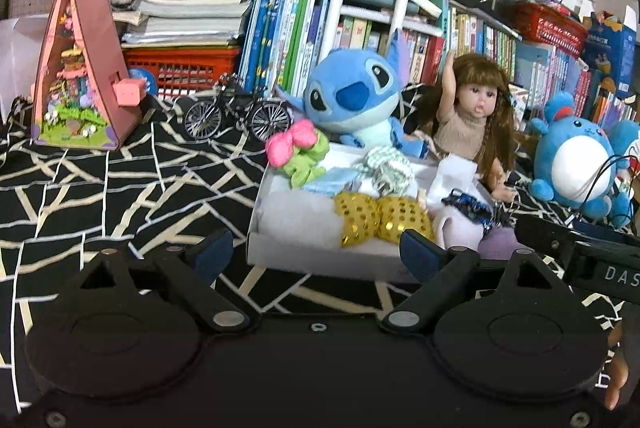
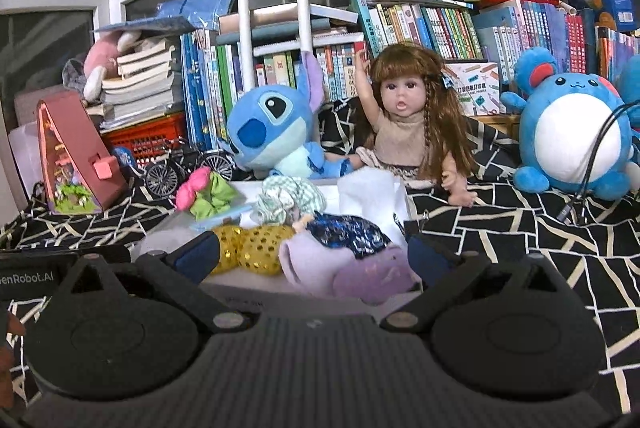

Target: Organize soft objects

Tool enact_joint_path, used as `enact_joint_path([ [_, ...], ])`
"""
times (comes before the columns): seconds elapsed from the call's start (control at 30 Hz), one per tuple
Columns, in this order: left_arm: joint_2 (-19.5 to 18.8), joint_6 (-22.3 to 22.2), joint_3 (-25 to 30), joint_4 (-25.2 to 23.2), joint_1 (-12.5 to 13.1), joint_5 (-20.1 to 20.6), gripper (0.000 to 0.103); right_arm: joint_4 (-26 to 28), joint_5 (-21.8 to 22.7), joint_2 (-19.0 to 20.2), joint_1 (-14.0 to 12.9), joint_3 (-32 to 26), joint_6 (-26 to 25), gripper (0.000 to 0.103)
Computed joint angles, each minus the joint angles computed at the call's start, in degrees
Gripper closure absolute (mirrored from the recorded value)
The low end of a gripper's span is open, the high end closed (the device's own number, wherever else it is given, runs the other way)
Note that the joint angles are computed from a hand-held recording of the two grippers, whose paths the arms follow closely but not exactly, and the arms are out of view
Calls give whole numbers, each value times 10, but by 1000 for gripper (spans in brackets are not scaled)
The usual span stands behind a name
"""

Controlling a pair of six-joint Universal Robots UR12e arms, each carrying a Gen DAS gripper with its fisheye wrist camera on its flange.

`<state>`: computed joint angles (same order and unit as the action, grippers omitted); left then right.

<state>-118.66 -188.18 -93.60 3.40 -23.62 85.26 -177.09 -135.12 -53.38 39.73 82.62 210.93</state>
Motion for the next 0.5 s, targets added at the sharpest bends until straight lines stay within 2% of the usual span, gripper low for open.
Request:
enact_joint_path([
  [0.5, -4, 5, -11, -15, -2, 12, 13, 23, 2, -2, 4, 13, 28, 0],
])
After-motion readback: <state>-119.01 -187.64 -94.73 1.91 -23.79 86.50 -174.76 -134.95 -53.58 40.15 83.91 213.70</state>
